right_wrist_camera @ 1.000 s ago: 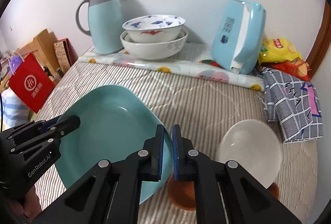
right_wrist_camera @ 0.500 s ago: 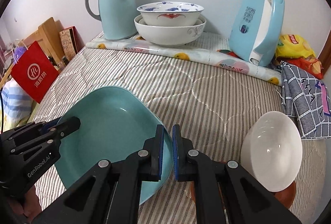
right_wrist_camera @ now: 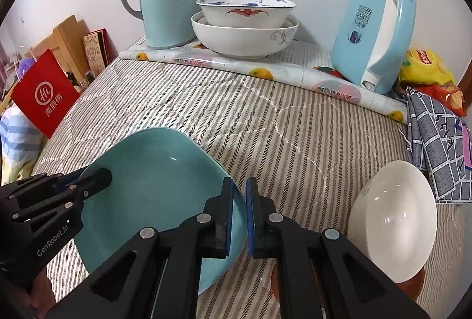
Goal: Organize plates and bowls
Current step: 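Lift the teal plate and carry it over the green plate, then lower the teal plate onto the green plate and open both grippers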
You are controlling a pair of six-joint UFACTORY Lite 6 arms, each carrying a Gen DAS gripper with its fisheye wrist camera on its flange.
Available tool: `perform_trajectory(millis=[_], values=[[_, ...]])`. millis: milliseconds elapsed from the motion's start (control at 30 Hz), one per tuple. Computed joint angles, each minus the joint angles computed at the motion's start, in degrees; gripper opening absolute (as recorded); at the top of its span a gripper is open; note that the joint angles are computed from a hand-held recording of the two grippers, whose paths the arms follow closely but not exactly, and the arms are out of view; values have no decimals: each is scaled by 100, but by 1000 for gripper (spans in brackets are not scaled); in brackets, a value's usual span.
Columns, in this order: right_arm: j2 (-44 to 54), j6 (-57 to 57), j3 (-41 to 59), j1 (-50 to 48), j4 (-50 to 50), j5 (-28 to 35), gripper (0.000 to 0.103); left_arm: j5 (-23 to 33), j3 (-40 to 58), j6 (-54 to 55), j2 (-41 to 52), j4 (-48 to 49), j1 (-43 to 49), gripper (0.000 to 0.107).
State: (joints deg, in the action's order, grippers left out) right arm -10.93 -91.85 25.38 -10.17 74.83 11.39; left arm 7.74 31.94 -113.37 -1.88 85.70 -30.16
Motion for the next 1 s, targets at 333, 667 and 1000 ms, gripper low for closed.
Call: perform_trajectory(millis=[333, 667, 1000], values=[[435, -1119, 223, 73, 1101, 39, 9, 43, -47, 412, -58, -327, 15, 13], [-148, -542, -98, -209, 438, 232, 29, 54, -125, 1090, -114, -1069, -3, 13], [-416, 22, -533, -654, -380, 624, 21, 158, -320, 1615, -432, -1690, -151, 13]])
